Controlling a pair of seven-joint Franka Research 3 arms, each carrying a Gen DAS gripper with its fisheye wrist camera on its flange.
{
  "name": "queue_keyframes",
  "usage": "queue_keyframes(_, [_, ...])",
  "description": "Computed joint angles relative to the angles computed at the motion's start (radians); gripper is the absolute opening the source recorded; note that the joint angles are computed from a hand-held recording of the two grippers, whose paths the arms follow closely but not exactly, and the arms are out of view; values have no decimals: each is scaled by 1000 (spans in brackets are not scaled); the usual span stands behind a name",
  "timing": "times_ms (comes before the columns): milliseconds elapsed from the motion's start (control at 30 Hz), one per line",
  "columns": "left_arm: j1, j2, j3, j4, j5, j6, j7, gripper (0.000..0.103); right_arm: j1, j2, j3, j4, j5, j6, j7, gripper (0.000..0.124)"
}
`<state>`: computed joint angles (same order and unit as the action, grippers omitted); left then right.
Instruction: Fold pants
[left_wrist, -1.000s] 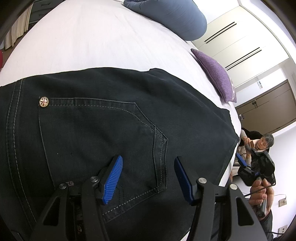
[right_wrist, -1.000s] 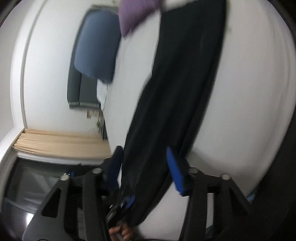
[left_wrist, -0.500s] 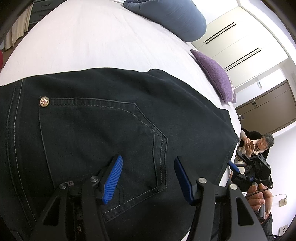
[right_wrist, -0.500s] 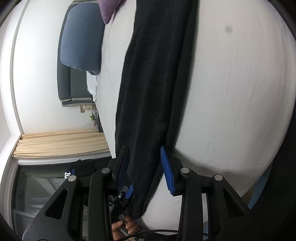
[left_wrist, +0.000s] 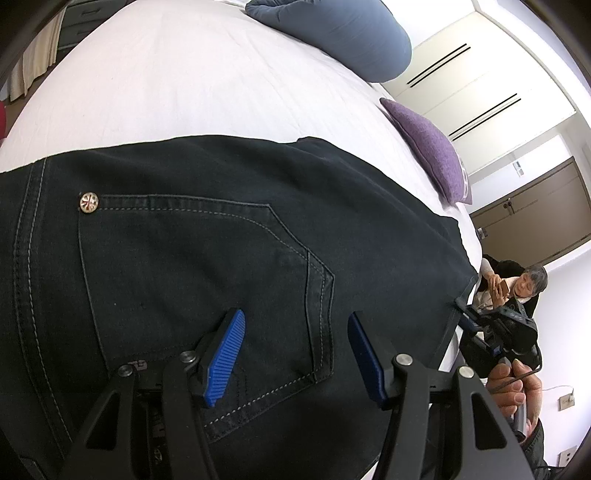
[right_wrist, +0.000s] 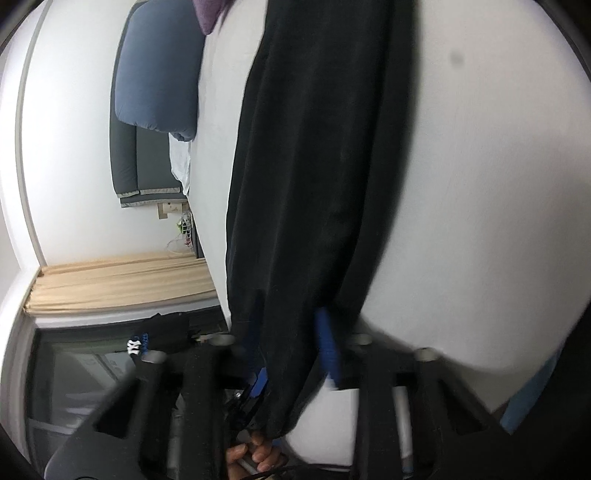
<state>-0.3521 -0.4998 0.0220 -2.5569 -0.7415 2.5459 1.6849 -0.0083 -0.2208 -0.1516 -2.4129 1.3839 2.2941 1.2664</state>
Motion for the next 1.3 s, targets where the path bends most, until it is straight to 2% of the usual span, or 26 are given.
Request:
queue_keyframes(200, [4,3,-2,6,5,-9,2,60,8,-48,13,-40,-51,57,-4,1])
queue_keyframes(367, [9,-9,-2,3,19,-26,6,60,29,-56,13,-68,-9,86,-6,1])
queue_keyframes(467, [9,-19,7,-7,10,-23,10,60,33,-47,1,-61,-9,65,-23,1])
queue_keyframes(533, [6,-21,12,-12,-3,-16,17,59,34,-24,-12,-53,52,33,-39,2])
queue_keyframes(700, [11,-19,6,-12,7,-12,8,60,26,-10,9,-27,151,132,-73,5])
queue_keyframes(800, [10,-25,9,-18,7,-11,9,60,12,38,-3,3,220,130,-89,5])
queue_keyframes(900, [9,-28,6,-21,12,-8,4,60,-9,70,-4,23,298,127,-158,3])
queue_keyframes(1100, [4,-31,8,-21,17,-8,-3,60,-18,66,23,29,211,198,-124,1])
queue_keyframes(1200, [1,-33,13,-23,14,-7,2,60,-18,77,16,32,240,175,-141,1])
queue_keyframes(1267, [0,-35,16,-25,12,-9,7,60,-38,77,-6,29,233,115,-142,1])
queue_keyframes(1300, [0,-35,18,-26,10,-8,9,60,-47,68,-11,20,227,111,-133,2])
